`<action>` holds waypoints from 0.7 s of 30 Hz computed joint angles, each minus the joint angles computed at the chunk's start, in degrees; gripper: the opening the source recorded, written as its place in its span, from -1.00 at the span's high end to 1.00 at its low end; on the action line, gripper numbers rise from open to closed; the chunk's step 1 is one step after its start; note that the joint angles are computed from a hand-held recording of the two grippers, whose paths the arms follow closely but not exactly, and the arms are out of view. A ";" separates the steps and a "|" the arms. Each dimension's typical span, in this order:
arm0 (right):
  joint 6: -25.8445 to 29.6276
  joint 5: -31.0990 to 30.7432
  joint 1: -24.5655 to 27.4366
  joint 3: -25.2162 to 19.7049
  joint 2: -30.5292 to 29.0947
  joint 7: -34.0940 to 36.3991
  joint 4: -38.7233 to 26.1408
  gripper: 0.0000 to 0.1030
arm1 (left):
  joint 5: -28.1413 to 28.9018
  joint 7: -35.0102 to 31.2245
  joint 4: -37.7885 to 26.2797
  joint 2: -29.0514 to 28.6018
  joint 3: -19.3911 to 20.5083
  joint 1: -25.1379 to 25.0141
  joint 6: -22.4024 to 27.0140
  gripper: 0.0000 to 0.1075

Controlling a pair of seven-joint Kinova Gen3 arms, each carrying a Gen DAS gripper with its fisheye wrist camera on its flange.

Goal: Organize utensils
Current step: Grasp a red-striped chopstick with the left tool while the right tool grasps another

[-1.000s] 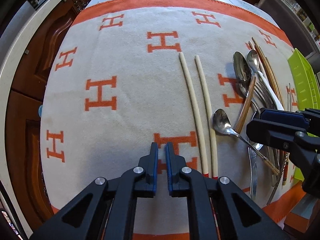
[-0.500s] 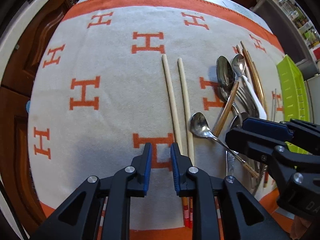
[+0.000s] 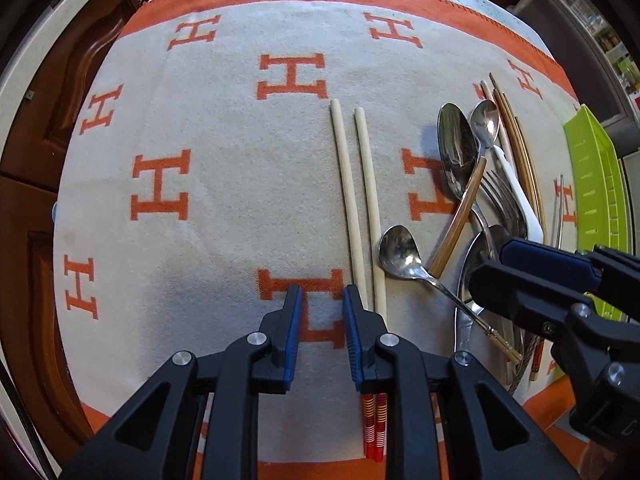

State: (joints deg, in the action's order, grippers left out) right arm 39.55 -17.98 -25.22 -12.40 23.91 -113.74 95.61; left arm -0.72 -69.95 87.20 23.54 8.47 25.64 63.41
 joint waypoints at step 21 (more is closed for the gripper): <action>-0.07 -0.93 0.56 -0.02 -0.71 0.60 1.03 0.30 | 5.49 -4.32 1.39 -1.78 1.40 -4.77 1.71 0.59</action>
